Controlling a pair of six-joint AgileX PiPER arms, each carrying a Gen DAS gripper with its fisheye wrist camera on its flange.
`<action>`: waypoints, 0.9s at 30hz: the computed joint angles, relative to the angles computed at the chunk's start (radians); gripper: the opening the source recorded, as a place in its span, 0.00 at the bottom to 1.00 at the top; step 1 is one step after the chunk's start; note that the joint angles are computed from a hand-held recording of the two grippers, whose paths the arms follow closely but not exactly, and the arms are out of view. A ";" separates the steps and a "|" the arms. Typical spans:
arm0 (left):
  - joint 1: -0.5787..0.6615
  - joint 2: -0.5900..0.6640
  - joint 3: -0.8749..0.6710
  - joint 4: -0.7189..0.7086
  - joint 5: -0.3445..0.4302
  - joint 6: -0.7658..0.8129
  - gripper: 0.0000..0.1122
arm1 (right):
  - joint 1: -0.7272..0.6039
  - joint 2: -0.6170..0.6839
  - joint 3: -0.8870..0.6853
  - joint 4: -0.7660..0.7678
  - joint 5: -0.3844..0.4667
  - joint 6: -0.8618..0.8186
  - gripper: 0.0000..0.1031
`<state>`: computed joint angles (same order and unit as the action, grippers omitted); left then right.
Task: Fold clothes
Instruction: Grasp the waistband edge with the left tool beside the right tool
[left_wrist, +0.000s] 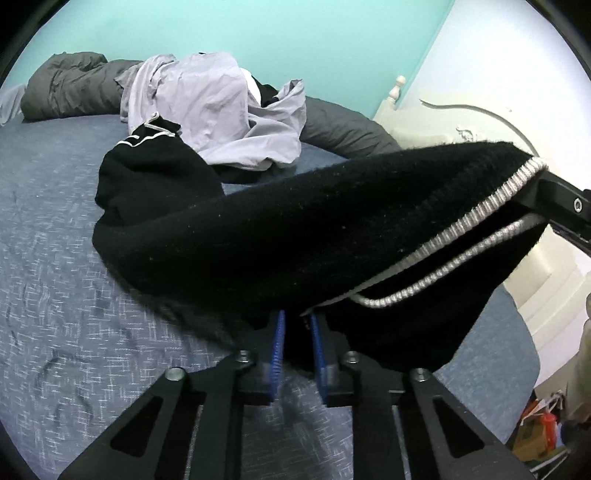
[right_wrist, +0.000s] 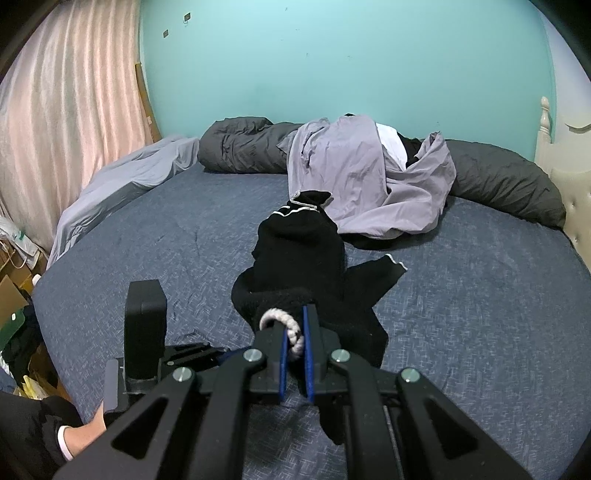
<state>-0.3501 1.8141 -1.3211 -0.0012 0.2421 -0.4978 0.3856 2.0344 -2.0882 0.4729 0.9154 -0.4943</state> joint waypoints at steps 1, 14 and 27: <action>-0.002 0.003 -0.004 0.026 -0.001 -0.027 0.06 | 0.000 0.000 0.001 0.001 0.000 0.000 0.07; -0.063 0.024 -0.033 0.390 0.048 -0.390 0.44 | -0.009 0.007 -0.001 0.021 0.003 -0.014 0.07; -0.068 0.050 -0.052 0.699 0.093 -0.672 0.31 | -0.012 0.016 -0.005 0.030 0.010 -0.029 0.07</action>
